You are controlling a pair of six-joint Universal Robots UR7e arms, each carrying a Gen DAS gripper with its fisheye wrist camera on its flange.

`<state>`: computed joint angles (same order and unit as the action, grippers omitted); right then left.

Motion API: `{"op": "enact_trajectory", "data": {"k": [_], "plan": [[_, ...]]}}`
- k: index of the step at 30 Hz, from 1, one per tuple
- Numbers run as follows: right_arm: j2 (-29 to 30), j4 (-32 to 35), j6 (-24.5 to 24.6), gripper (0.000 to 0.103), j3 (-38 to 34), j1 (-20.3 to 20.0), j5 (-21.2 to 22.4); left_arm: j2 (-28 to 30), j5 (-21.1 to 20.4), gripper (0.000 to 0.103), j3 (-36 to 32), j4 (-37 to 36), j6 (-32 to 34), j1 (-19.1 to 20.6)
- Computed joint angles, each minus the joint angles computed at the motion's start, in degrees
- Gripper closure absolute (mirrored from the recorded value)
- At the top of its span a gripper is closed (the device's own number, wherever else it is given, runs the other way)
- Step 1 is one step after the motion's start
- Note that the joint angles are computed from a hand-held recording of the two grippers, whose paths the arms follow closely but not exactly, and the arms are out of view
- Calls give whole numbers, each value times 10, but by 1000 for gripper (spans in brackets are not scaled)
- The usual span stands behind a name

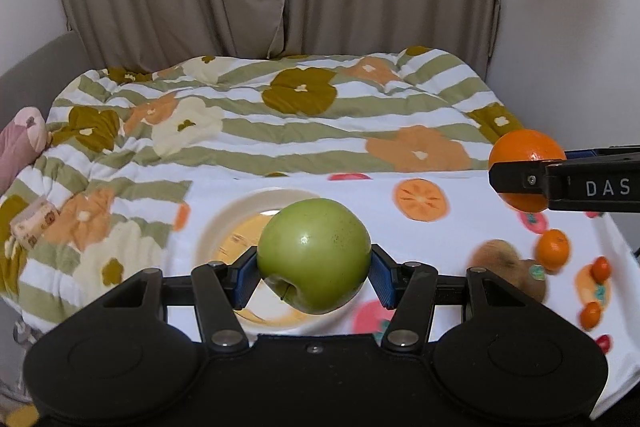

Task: Organize fruits
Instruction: 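Carry the green apple and orange in both grippers over the duck bowl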

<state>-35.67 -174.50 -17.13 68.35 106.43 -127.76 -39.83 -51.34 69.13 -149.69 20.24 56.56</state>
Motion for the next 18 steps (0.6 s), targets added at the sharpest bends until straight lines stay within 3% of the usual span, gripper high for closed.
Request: {"op": "enact_trajectory", "data": {"k": [9,18], "plan": [[155,97,60,26,-227,-1,-22,91,-49,42,-200,104,89,66],[303,211,94,26,-473,-13,-57,233,-85,42,-455,254,163,103]]}}
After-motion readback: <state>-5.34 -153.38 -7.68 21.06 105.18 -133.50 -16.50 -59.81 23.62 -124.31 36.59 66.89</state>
